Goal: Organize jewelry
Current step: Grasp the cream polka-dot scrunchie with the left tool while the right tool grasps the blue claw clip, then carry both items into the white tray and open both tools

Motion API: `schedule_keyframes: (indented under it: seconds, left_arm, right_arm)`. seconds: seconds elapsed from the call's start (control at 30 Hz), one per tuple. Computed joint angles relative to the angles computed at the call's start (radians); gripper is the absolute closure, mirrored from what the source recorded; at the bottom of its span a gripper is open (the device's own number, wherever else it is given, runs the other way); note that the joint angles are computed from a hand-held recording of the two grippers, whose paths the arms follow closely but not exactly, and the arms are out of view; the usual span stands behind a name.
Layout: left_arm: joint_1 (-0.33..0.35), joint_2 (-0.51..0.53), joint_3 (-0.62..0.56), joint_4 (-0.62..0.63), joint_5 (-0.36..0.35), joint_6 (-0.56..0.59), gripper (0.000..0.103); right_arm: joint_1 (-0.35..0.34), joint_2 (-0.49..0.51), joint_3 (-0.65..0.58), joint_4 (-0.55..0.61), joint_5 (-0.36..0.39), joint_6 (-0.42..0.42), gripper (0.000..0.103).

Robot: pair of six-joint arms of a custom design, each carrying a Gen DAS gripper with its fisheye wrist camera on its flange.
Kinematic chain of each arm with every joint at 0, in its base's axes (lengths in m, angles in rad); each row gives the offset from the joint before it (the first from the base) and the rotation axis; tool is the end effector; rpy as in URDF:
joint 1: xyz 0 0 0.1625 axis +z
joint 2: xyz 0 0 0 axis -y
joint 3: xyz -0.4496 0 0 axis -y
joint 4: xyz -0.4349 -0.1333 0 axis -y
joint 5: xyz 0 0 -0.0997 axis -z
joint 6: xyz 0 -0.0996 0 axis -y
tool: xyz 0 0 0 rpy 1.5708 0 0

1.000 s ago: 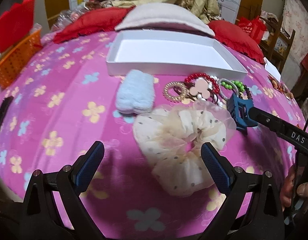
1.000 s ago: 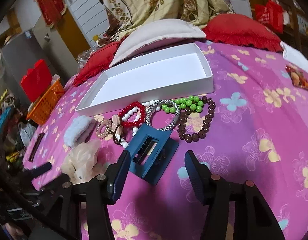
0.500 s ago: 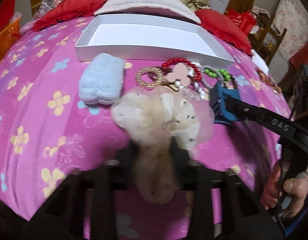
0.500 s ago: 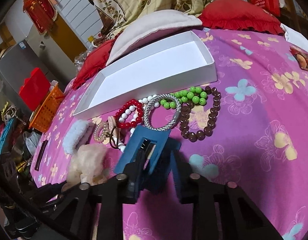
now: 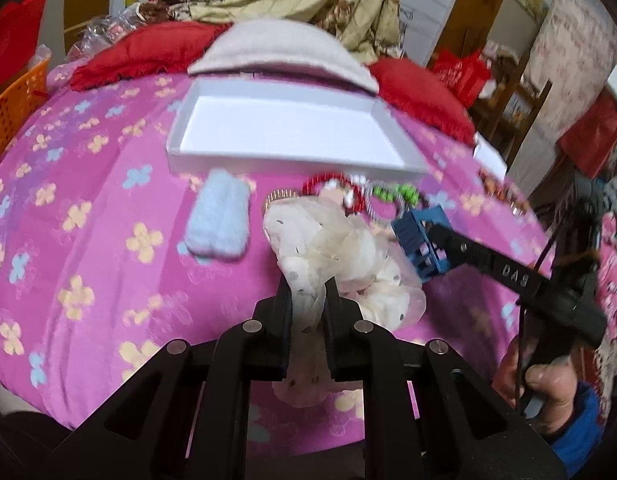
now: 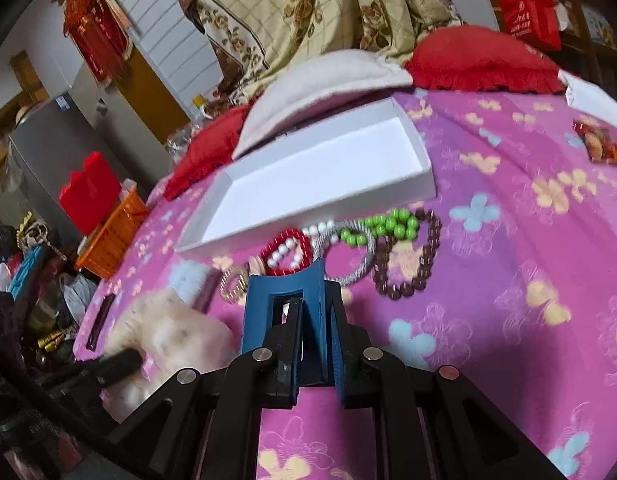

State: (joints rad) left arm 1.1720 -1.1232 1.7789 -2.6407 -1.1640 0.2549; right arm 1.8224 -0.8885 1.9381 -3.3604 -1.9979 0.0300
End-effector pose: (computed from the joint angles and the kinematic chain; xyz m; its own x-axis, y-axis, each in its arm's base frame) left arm -0.1000 -0.6821 0.2590 -0.7892 0.4158 -0.4520 0.5730 0.7634 -0.2981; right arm 0.2472 -0.5919 0.1346 -0.9561 0.0654 0.2855 -0.1552 0.7136 -0.6832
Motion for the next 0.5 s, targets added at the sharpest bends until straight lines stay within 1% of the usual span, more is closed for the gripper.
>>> schedule_keyframes:
  seconds: [0.07,0.13,0.27,0.4,0.47,0.5]
  left_arm:
    - [0.001,0.002,-0.032,0.011,-0.019,-0.002,0.091]
    - [0.007,0.018,-0.089,0.042,-0.044,-0.008,0.091]
    - [0.01,0.09,-0.223,0.079,-0.042,0.01,0.091]
    - [0.011,0.196,-0.371,0.081,0.013,0.061,0.091]
    - [0.017,0.281,-0.485,0.098,0.055,0.087,0.091]
    - [0.02,0.308,-0.522,0.106,0.067,0.094,0.091]
  right_arm:
    - [0.01,-0.005,-0.023,0.012,0.004,-0.013,0.091]
    - [0.011,-0.004,-0.053,0.036,0.013,-0.016,0.091]
    - [0.004,0.038,-0.175,0.136,0.018,-0.008,0.091]
    - [-0.017,0.108,-0.326,0.259,0.028,0.023,0.091]
    - [-0.028,0.165,-0.435,0.337,0.02,0.048,0.091]
    - [-0.033,0.186,-0.477,0.365,0.02,0.054,0.091]
